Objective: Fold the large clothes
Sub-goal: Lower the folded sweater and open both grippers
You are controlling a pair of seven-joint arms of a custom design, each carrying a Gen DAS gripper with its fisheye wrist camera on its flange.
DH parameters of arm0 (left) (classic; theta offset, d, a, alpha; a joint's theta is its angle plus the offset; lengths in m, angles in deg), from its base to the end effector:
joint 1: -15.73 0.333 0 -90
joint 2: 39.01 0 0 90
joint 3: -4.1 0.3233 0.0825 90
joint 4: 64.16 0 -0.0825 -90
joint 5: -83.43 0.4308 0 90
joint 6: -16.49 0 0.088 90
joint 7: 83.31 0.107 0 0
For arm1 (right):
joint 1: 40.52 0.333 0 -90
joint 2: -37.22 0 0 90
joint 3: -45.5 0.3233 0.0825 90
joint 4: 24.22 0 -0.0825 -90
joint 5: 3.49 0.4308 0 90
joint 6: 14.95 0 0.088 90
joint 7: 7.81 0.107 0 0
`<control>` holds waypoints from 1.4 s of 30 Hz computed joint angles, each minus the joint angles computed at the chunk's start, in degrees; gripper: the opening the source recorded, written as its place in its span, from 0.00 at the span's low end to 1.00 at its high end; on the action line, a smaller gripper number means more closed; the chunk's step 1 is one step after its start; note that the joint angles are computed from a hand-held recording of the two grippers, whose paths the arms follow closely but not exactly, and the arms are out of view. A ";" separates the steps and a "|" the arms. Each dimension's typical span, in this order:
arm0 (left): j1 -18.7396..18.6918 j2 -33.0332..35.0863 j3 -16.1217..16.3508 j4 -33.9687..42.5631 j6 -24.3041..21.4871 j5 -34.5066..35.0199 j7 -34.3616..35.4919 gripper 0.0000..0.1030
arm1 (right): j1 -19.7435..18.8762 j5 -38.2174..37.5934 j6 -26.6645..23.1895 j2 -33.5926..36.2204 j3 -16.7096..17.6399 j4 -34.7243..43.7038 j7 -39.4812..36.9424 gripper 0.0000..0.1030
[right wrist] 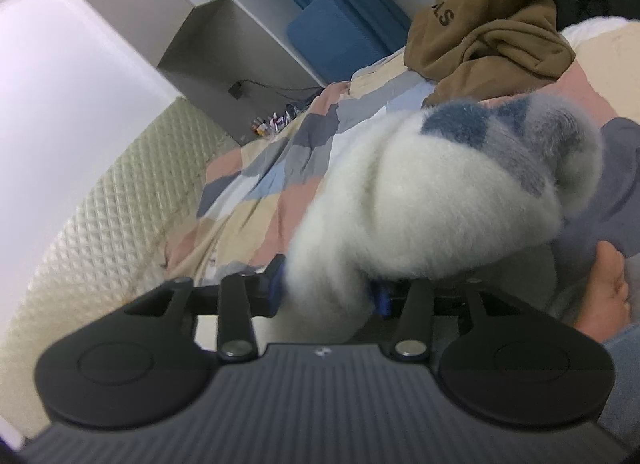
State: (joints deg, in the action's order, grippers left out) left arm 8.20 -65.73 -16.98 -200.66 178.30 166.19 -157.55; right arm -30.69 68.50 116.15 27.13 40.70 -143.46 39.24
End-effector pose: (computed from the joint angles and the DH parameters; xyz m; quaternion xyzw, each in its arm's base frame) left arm 0.4025 -0.2932 0.5289 -0.7890 0.2027 -0.5698 0.1083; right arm 0.5816 0.0705 0.5508 -0.6322 0.5596 0.0898 0.5284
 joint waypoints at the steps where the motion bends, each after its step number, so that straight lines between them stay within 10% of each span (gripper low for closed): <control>1: 0.03 0.30 0.38 0.51 0.20 -0.35 1.49 0.73 | 0.07 0.31 -0.34 0.77 -0.04 0.98 0.03 0.48; 11: 2.45 6.78 3.03 7.34 1.43 0.15 14.76 0.75 | -0.95 0.17 -1.20 8.75 2.42 11.24 0.77 0.53; 18: 4.08 16.61 6.18 15.08 2.79 3.09 25.54 0.77 | -2.47 -1.83 -0.96 16.81 5.98 20.19 0.11 0.80; 30: 4.45 31.20 13.95 23.16 7.44 -2.39 37.34 0.77 | -3.08 -22.75 4.86 32.49 11.54 33.97 10.22 0.79; 42: 2.52 35.25 16.39 25.26 6.93 -8.42 48.37 0.77 | -7.10 -23.70 4.65 37.84 17.07 39.10 11.65 0.78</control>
